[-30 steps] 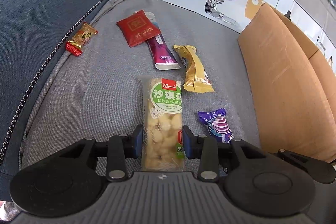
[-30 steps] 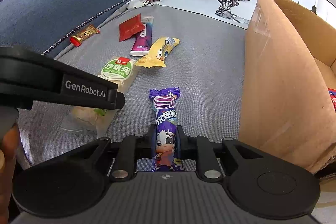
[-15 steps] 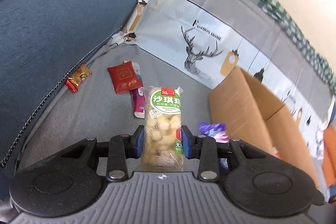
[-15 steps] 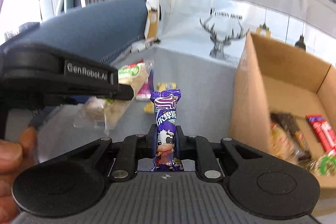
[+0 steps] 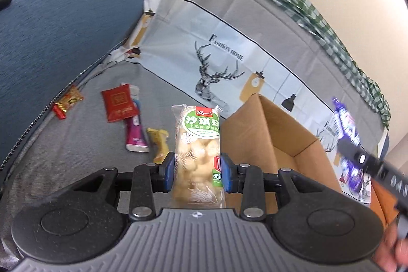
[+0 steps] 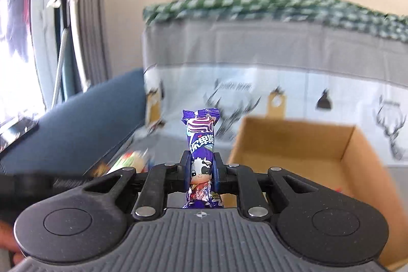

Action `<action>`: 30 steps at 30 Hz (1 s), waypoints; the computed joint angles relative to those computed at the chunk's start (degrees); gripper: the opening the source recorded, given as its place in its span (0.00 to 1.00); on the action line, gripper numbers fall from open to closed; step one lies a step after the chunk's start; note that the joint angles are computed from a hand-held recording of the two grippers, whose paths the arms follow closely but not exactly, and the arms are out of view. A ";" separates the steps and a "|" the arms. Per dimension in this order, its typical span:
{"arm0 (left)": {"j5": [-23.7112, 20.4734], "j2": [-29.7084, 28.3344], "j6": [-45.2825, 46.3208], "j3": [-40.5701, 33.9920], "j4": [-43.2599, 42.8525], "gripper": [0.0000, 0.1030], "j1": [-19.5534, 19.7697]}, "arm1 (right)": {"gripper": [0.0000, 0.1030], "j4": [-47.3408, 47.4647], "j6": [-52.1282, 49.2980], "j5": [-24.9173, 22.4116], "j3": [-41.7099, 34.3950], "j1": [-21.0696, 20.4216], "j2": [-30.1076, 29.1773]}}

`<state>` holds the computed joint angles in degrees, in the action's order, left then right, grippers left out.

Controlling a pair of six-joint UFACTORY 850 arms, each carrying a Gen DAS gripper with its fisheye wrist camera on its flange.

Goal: Organize snacks
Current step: 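Lift the cream-puff bag with the left gripper while the right lifts the purple bar toward the box, then open the left gripper over the box while the right opens to drop the purple bar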

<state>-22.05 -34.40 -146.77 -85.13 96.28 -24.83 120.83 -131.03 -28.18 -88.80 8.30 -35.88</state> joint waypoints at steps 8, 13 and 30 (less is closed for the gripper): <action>0.95 -2.00 2.62 -4.03 -0.83 0.38 -0.94 | 0.16 4.33 0.95 5.08 -5.06 -3.42 -4.00; 2.06 -3.80 1.99 -7.07 1.33 0.38 -1.48 | 0.16 7.85 -3.49 4.18 -5.08 -4.60 -4.41; 3.55 -6.94 7.46 -12.09 -1.14 0.38 -2.71 | 0.16 13.95 -11.21 4.20 -3.40 -7.83 -4.37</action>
<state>-18.51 -41.35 -139.31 -97.22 95.14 -27.54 134.78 -142.25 -23.98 -92.20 0.47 -40.25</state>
